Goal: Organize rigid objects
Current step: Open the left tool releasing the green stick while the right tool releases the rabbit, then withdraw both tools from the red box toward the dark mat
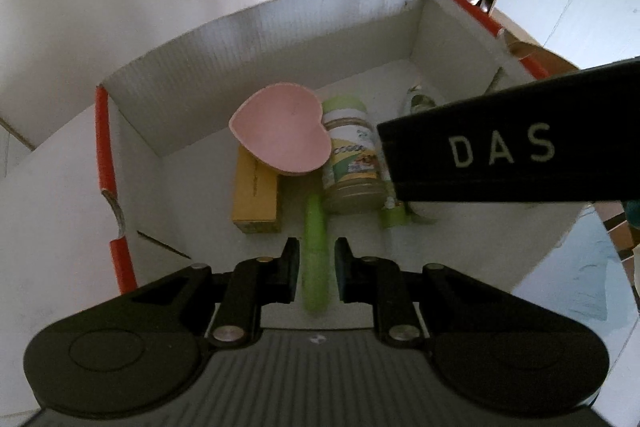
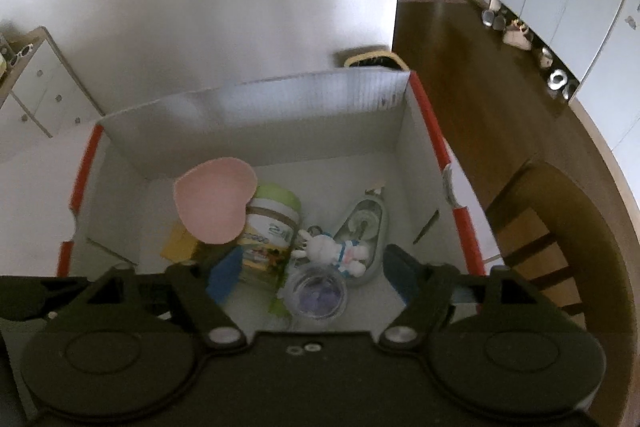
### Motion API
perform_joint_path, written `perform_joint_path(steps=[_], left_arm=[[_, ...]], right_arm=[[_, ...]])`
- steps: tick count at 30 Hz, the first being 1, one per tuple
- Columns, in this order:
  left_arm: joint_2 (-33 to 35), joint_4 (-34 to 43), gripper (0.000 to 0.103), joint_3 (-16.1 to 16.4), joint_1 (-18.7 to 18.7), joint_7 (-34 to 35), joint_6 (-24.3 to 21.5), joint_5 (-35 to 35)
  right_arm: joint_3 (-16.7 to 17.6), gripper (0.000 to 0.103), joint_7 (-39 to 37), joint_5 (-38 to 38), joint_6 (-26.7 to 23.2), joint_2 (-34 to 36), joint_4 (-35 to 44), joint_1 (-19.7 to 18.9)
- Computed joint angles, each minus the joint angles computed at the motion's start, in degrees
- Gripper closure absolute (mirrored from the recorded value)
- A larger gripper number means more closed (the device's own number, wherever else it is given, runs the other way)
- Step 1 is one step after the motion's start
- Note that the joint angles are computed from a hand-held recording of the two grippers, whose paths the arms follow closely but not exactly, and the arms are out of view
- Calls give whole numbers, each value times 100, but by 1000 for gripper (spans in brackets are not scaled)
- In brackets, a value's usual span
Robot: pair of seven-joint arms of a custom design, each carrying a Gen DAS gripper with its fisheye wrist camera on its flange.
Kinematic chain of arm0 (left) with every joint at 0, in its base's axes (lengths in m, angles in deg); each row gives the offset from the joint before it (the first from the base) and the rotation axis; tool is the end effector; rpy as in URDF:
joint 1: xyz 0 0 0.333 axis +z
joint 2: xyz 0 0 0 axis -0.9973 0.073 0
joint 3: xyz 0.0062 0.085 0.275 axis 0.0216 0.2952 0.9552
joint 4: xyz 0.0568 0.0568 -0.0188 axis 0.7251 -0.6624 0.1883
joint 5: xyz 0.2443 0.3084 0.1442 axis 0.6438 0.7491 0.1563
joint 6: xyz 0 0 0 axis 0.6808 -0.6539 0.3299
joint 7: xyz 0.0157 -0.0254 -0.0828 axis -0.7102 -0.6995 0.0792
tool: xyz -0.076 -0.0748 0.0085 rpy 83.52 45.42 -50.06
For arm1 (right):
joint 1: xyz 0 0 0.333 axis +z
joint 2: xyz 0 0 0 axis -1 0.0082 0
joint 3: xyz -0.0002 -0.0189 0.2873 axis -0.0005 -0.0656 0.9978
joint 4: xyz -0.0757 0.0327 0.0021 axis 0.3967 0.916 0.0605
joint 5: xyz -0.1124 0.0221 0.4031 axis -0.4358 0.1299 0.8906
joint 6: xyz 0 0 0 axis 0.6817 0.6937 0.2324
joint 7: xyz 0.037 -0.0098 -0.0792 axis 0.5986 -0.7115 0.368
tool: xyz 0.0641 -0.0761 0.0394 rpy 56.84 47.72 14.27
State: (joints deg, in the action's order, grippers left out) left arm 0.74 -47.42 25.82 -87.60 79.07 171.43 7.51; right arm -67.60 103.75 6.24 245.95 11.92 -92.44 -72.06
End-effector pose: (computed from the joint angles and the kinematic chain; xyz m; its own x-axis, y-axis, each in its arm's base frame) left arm 0.6274 -0.1673 0.3072 -0.4535 -0.8911 -0.0184 -0.8030 0.4175 -0.4253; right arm 0.5908 0.1924 0.3590 -0.0755 -0.9936 -0.0835 -0.8632 0.1071 -0.4935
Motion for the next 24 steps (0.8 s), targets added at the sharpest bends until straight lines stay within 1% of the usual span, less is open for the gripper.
perform_joint_path(steps=[3, 4, 6, 9, 11, 13, 16, 18, 24], left_arm=[[-176, -182, 85, -102, 111, 205, 116, -226], [-230, -217, 85, -109, 98, 217, 127, -255], [-375, -388, 85, -185, 168, 434, 215, -485], [-644, -669, 85, -293, 269, 858, 354, -984], [-853, -852, 85, -361, 334, 1279, 399, -1498], [-1039, -981, 85, -324, 306, 1592, 420, -1889], [-1384, -1246, 85, -185, 131, 1789, 497, -2221], [-1556, -1407, 85, -80, 31, 2076, 538, -2538], [-2118, -1890, 85, 342, -373, 3015, 538, -3538]], right_arm=[[20, 26, 73, -70, 41, -229, -176, 11], [40, 26, 100, -93, 48, -290, -217, 4], [84, 26, 190, -176, 80, -459, -350, -17], [190, 25, 264, -239, 126, -719, -555, -86], [275, 25, 304, -287, 167, -870, -676, -142], [358, 24, 335, -325, 198, -1053, -823, -196], [505, 24, 400, -360, 230, -1345, -1063, -292], [614, 21, 474, -400, 259, -1532, -1221, -369], [953, 19, 640, -476, 388, -2088, -1719, -592]])
